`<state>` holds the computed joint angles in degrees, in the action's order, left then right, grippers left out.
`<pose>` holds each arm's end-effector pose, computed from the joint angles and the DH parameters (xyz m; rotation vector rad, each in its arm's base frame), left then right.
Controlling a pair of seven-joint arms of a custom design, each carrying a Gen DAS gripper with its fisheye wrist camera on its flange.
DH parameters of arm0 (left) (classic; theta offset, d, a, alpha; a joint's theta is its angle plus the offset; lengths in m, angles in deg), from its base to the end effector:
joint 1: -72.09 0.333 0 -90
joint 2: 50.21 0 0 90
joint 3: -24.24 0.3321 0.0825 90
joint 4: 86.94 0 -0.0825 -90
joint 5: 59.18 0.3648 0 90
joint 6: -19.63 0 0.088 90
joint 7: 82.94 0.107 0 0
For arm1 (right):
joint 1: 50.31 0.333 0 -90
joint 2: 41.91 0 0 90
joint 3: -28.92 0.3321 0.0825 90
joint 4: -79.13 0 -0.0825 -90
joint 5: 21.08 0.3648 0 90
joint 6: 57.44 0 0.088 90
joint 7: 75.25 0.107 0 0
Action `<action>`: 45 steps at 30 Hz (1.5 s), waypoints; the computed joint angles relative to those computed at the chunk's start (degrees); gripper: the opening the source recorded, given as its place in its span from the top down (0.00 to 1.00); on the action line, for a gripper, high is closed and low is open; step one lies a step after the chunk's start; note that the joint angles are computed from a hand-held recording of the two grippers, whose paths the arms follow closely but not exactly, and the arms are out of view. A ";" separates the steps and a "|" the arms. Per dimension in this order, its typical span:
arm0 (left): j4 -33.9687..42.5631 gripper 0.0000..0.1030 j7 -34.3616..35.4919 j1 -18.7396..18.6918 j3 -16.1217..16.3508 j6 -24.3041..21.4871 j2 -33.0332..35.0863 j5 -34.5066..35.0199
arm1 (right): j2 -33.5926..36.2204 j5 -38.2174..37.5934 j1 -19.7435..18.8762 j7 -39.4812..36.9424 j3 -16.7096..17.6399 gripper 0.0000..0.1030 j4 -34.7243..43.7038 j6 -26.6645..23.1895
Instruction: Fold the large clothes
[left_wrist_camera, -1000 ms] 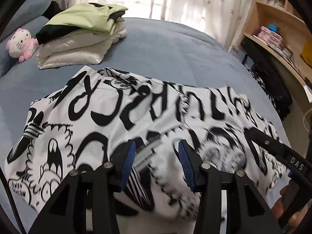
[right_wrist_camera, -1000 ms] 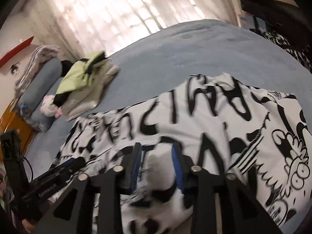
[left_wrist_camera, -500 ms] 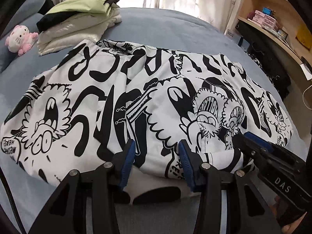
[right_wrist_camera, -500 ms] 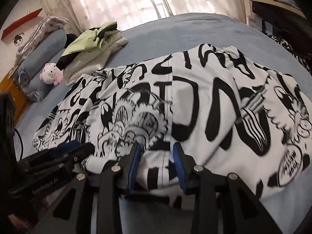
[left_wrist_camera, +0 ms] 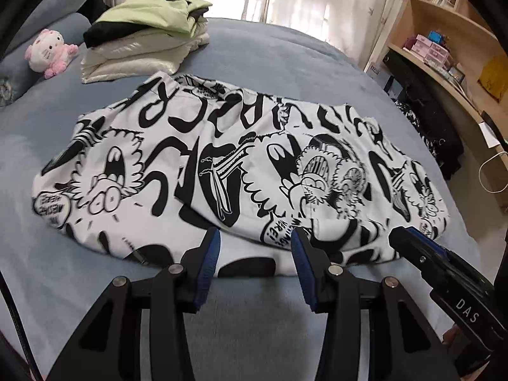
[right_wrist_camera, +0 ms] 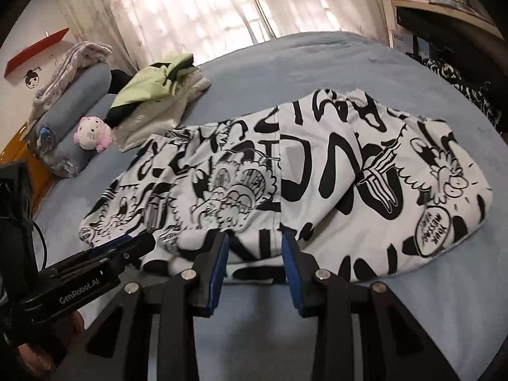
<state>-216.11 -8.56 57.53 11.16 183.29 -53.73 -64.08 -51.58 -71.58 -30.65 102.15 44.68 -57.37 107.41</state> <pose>0.4812 -0.2490 0.4929 -1.8201 2.0953 -0.8963 0.3719 0.3239 0.4697 -1.6006 1.7861 -0.4359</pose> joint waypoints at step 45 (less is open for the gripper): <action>-2.09 0.46 49.91 -5.40 10.56 0.28 2.28 -75.60 | 5.50 -0.85 6.47 -0.25 -1.23 0.66 5.49 -3.93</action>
